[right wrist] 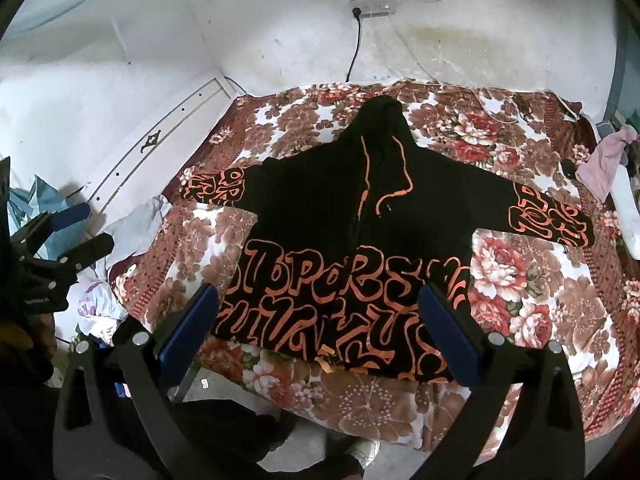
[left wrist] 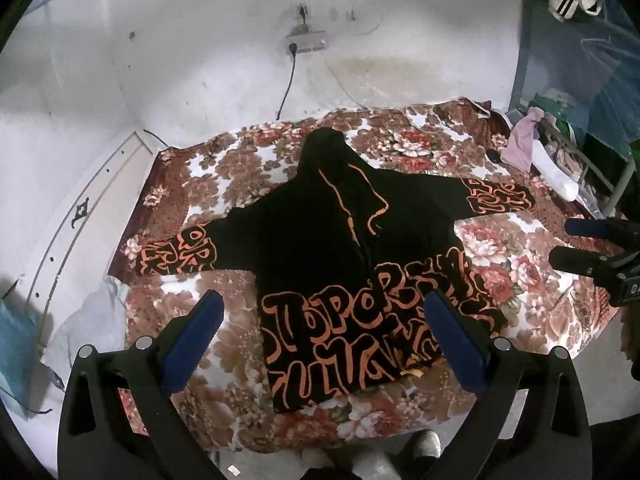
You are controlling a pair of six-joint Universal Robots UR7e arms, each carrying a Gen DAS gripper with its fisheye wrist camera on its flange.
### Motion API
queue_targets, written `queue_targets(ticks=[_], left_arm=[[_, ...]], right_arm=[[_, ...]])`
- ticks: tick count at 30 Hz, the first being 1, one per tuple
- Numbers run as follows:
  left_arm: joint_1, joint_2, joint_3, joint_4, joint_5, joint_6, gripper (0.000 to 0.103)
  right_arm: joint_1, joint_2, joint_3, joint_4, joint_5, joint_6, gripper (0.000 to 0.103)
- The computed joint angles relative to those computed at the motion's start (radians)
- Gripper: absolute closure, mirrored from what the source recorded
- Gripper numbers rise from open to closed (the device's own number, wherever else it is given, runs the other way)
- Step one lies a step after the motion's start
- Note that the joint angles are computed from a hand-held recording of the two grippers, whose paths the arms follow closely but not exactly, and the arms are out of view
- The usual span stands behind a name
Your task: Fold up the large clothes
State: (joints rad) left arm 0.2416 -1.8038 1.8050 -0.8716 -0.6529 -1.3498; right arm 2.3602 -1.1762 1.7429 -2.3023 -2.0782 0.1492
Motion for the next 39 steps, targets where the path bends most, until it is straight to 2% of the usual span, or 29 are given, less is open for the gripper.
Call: queue_targets(ticks=[20,24,27,31,35,39], left_arm=[[0.008,0.022,0.001,-0.003,-0.010,-0.017,0.005],[0.012,0.047,-0.003,-0.033,-0.002,-0.037,0.005],[0.021,0.072,0.000,-0.054,-0.013,-0.060,0.005],[0.037,0.112,-0.013,-0.057,-0.007,-0.071,0.005],[0.089,0.138,-0.040,-0.097,-0.001,-0.007,0.005],[0.203,0.121,-0.021,-0.323,-0.017,0.198,0.005]], right_arm=[[-0.019,-0.023,-0.001,0.016,0.017,-0.015,0.005],[-0.037,-0.045,-0.002,0.030,0.038,-0.042,0.005],[-0.049,-0.049,-0.011,0.054,0.029,-0.092,0.005],[-0.078,-0.040,-0.019,0.046,0.064,-0.126,0.005],[-0.098,-0.003,-0.053,0.055,0.068,-0.121,0.005],[-0.114,0.065,-0.103,0.033,0.045,-0.131,0.005]])
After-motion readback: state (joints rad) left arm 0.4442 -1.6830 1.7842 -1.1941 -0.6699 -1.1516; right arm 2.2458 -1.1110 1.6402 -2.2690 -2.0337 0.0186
